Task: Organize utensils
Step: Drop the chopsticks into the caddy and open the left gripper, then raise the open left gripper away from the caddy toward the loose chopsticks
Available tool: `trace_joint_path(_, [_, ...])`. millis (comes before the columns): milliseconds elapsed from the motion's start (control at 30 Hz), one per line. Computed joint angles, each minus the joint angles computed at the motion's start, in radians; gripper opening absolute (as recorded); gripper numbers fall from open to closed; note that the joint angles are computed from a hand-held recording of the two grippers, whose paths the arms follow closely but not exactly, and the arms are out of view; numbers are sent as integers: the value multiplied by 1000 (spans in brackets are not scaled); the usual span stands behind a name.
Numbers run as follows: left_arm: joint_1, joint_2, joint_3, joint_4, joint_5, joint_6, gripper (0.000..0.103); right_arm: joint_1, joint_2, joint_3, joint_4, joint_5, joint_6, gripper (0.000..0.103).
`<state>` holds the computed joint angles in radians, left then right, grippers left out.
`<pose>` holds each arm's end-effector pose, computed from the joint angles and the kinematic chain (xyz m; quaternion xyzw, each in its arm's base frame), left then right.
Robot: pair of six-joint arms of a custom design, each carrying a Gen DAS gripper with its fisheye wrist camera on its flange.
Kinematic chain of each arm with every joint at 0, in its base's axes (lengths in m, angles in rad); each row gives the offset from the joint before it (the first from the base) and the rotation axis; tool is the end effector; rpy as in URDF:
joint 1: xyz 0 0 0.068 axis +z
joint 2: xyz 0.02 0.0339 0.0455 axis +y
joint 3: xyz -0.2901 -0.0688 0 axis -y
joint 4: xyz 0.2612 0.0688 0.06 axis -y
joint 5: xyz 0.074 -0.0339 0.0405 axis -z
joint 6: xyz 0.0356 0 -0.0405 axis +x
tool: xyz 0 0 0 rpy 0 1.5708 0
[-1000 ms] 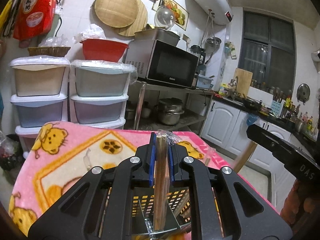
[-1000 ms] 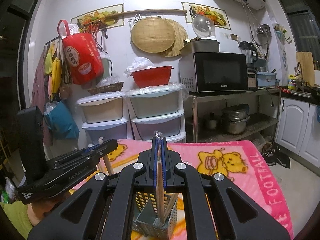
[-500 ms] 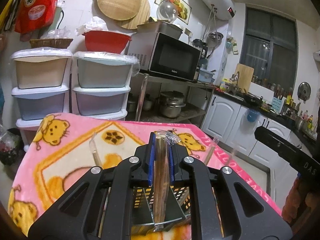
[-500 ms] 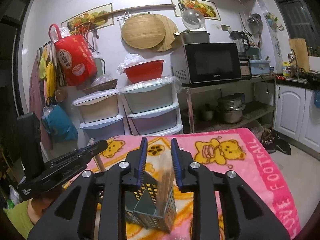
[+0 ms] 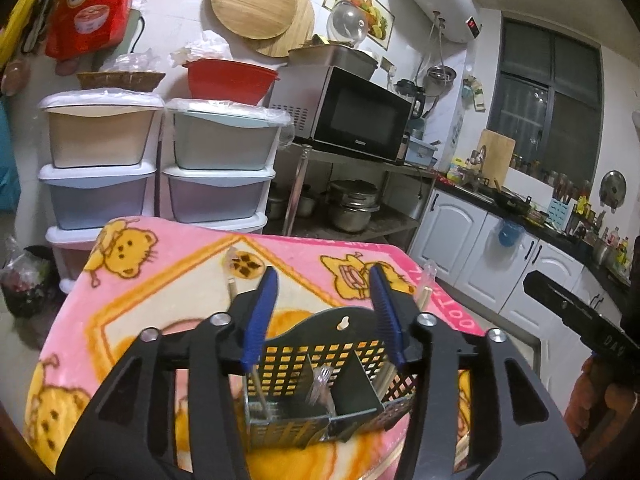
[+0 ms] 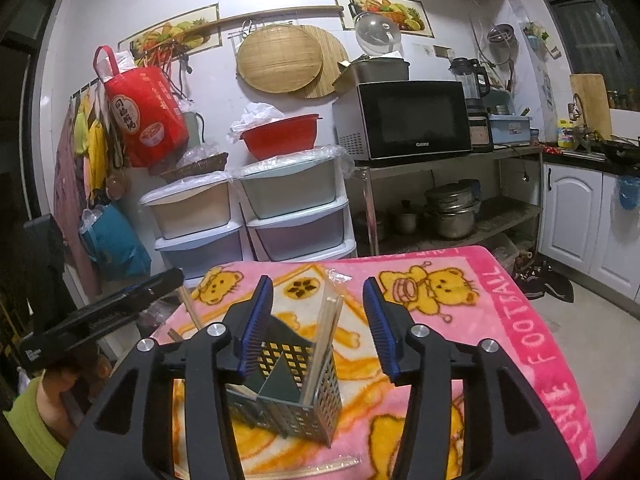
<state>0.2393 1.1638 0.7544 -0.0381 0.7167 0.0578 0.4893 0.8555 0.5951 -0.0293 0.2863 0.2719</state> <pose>0.2577 0.0388 0.2873 0.1142 0.8063 -0.2198 0.5372 0.1823 0.0857 0.2923 -0.0013 0.7981 0.1135 0.5917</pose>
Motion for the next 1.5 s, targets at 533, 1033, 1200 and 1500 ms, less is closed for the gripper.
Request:
trace_joint_path(533, [162,-155,-68,-82,150,44,92,85,-113,-47,-56,107,-8,69])
trace_joint_path(1033, [278,-242,-121,-208,255,137,92,199,-211,-75,-135,218,0,73])
trace_joint_path(1200, [304,-266,-136,-255,278,187,92,228,-235,-85,-160,250,9,74])
trace_joint_path(1500, [340,-286,-155,-331,304,270,92,326,-286,-104,-258,345,69,74])
